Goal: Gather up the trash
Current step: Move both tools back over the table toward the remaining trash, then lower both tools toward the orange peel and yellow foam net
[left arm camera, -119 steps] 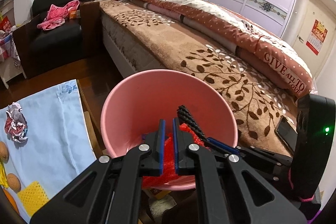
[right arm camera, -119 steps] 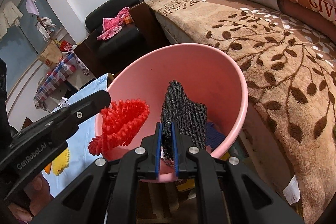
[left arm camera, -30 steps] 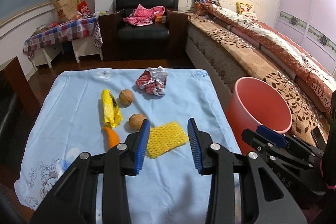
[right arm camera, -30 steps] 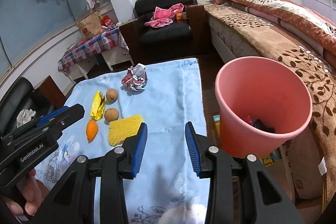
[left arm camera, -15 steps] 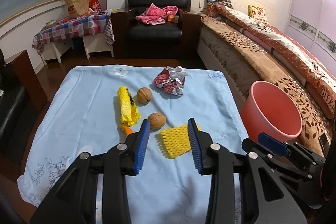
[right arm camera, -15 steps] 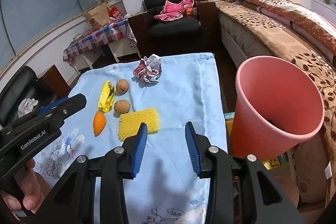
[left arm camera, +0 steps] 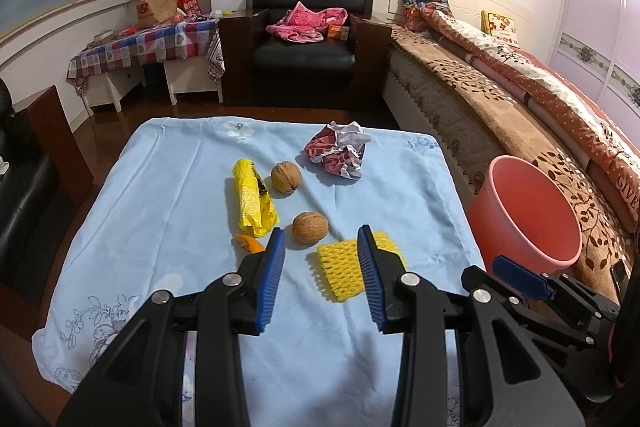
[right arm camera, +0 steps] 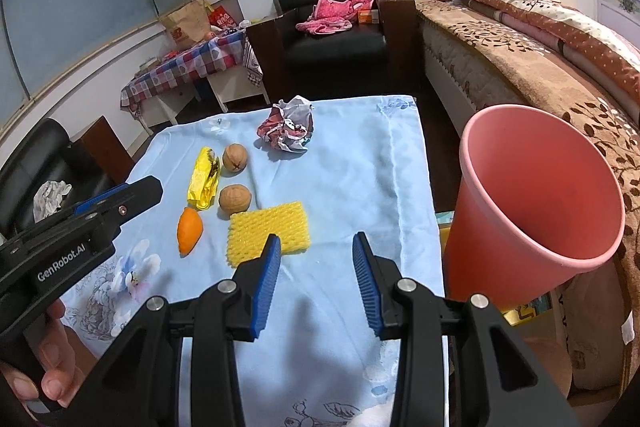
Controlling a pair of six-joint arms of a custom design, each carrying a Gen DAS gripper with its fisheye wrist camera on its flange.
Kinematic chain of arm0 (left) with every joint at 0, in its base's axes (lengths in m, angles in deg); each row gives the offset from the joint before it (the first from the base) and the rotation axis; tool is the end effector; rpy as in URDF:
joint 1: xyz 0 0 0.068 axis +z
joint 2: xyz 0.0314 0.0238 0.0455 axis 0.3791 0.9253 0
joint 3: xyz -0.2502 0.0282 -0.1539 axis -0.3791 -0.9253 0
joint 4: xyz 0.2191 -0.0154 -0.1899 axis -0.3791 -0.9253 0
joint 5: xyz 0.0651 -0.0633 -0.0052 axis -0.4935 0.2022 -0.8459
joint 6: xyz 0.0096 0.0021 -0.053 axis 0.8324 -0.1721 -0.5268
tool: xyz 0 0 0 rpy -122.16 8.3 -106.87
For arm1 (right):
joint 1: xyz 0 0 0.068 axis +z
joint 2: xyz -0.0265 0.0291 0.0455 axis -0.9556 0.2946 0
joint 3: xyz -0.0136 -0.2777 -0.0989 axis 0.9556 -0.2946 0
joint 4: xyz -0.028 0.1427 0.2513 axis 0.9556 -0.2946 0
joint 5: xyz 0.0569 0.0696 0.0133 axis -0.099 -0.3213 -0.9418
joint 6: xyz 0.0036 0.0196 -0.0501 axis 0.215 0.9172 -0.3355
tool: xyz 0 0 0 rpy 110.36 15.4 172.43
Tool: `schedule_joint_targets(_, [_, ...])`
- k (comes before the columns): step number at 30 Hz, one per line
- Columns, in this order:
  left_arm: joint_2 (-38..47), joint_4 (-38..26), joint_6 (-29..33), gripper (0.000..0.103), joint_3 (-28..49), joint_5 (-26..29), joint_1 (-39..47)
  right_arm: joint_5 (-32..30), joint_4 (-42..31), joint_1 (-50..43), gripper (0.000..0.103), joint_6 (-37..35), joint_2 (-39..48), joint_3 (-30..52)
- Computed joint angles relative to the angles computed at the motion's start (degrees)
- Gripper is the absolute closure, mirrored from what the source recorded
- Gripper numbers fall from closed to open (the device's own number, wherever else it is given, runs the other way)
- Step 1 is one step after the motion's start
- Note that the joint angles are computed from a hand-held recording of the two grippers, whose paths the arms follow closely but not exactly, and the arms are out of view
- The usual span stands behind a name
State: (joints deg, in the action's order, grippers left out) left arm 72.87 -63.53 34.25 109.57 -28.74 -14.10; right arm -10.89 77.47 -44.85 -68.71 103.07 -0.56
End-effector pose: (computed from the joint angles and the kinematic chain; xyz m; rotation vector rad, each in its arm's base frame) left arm 0.1215 -0.0624 0.1844 -0.5223 2.2600 0.1238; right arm 0.2378 0.1367 0.1368 -0.6315 2.3263 0.5631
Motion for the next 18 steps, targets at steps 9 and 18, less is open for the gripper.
schedule_joint_targets(9, [-0.8,-0.4,0.2,0.066,-0.4,0.2,0.6,0.1,0.1,0.2,0.066,0.0,1.3,0.5])
schedule_joint_targets(18, [-1.3,-0.3,0.7,0.066,-0.9,0.5,1.3,0.1,0.2,0.2,0.066,0.0,1.5,0.6])
